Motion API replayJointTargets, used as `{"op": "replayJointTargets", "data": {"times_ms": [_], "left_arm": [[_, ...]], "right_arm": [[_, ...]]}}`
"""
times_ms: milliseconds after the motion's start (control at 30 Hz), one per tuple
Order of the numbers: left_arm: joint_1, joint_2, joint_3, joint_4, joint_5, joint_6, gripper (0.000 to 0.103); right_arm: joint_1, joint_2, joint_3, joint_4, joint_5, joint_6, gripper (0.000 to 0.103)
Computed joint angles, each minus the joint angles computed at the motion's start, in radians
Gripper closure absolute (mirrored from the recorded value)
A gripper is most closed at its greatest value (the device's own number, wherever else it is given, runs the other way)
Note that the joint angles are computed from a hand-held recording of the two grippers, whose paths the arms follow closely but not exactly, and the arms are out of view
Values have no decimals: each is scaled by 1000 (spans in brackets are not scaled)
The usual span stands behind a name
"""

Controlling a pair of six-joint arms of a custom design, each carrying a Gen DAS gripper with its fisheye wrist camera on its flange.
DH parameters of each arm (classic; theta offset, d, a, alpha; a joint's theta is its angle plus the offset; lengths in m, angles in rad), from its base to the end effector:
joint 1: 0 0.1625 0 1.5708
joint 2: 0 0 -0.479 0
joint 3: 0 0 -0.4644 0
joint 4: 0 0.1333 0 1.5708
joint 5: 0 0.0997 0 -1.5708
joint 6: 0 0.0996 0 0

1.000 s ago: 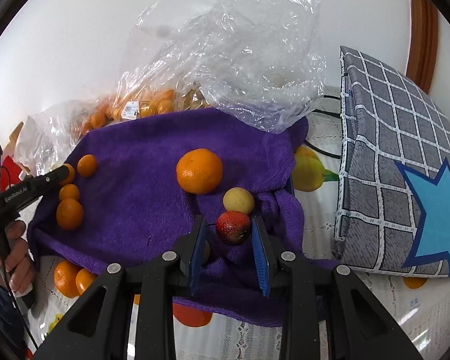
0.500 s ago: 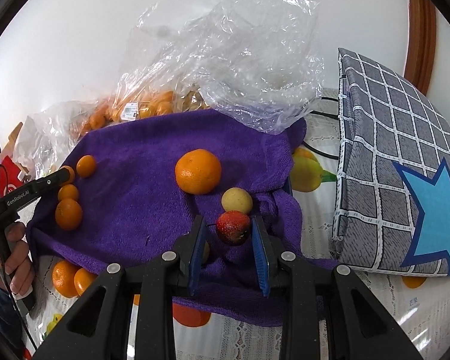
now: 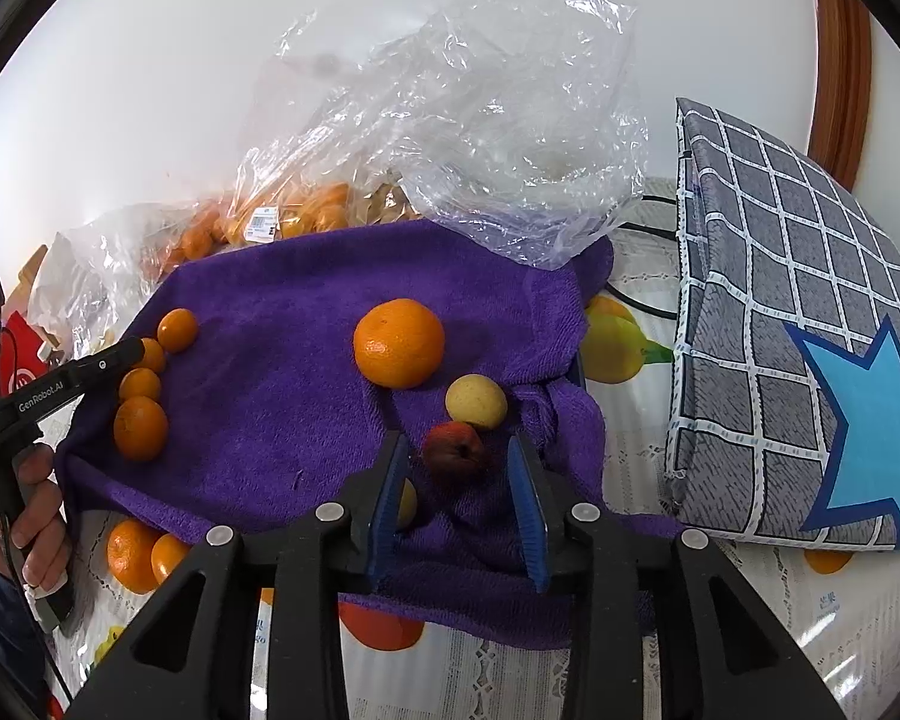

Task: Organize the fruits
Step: 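Open both grippers to release the fruits onto the towel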

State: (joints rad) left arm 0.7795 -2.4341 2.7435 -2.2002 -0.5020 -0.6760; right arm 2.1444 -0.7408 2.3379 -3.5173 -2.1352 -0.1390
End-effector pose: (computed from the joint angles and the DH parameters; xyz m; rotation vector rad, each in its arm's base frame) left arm 0.0213 -0.2891 0.3183 -0.0859 2.2848 -1.1748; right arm 0.3189 -0.3461 -0.0234 0.7821 -2.4828 0.6106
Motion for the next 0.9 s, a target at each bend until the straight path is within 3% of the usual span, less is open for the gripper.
{"op": "replayJointTargets", "data": {"times_ms": [300, 600, 733, 900], "left_arm": [[-9, 4, 5, -18, -7, 29, 63], [-53, -40, 14, 37, 26, 11, 62], [-118, -119, 38, 56, 55, 20, 62], [-187, -164, 38, 203, 106, -52, 62]], "right_arm": [[2, -10, 14, -50, 4, 8, 57], [17, -2, 18, -107, -4, -18, 54], [16, -3, 23, -121, 10, -13, 54], [20, 4, 31, -184, 11, -22, 54]]}}
